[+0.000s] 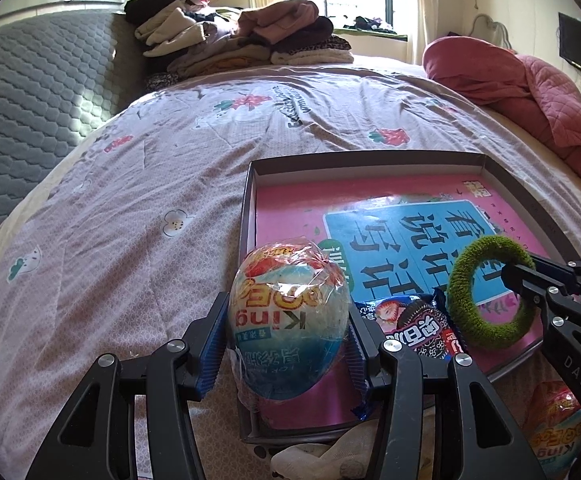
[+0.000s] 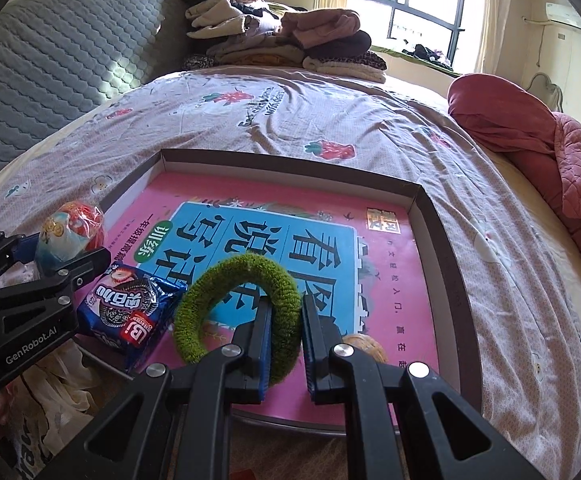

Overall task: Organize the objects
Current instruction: 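Lower green ring into the box with right tool while left lowers candy package beside it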

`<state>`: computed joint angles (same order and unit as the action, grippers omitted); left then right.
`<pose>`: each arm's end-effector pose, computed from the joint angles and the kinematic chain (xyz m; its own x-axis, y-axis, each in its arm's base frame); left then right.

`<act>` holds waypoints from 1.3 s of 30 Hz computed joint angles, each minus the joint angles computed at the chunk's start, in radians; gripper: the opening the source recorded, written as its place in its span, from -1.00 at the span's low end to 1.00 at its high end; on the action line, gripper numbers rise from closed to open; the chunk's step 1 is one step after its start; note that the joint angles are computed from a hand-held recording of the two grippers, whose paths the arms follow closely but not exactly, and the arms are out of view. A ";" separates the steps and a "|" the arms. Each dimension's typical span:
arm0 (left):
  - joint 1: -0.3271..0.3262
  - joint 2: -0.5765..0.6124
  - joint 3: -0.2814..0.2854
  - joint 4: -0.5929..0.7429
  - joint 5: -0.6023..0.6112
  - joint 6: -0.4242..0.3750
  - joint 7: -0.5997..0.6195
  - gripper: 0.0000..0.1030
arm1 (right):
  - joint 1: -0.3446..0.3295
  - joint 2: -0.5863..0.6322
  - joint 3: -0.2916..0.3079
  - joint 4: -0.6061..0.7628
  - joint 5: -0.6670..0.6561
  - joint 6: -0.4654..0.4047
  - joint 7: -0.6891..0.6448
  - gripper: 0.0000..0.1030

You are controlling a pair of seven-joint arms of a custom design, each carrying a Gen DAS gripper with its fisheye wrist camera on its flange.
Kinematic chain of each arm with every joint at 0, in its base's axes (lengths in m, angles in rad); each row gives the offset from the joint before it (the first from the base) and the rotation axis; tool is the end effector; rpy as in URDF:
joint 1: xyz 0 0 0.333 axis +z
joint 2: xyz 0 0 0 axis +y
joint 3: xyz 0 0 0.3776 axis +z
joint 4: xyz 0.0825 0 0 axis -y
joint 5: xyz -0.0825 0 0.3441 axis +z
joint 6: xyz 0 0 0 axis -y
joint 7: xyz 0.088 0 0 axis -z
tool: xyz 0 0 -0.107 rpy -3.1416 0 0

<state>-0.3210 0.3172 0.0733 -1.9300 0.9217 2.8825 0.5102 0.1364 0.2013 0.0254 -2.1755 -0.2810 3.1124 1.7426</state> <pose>0.6039 -0.2056 0.4627 0.0020 -0.9977 -0.0676 -0.7222 0.0453 -0.6902 0.5774 0.1171 0.4729 0.2339 -0.9694 0.0741 -0.7103 -0.2224 -0.6678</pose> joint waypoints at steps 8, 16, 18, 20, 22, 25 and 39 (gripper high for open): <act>-0.011 0.010 -0.001 0.018 0.048 -0.046 -0.015 0.05 | -0.008 -0.005 0.012 -0.003 0.015 -0.001 -0.017 -0.73; -0.007 0.015 -0.008 0.026 0.075 -0.059 -0.034 0.05 | 0.008 -0.003 -0.004 0.003 0.003 -0.002 -0.005 -0.73; -0.010 0.016 -0.009 0.031 0.091 -0.070 -0.046 0.05 | 0.006 -0.003 -0.002 0.004 0.003 -0.006 -0.006 -0.73; -0.011 0.017 -0.014 0.035 0.106 -0.084 -0.057 0.05 | 0.017 -0.002 -0.016 0.006 -0.009 -0.006 0.010 -0.73; -0.003 0.016 -0.022 0.033 0.110 -0.083 -0.064 0.05 | 0.015 -0.003 -0.018 0.006 -0.011 -0.007 0.015 -0.73; 0.007 0.016 -0.030 0.032 0.102 -0.079 -0.061 0.05 | 0.017 -0.006 -0.021 0.007 -0.021 -0.011 0.023 -0.73; -0.005 0.009 -0.056 0.045 0.200 -0.165 -0.118 0.08 | 0.042 -0.025 -0.056 0.003 -0.088 -0.019 0.087 -0.73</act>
<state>-0.3256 0.3261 0.0170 -1.8848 1.1221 2.7173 0.3917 0.1784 0.1760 -0.0311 -2.1727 -0.3695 3.0930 1.8299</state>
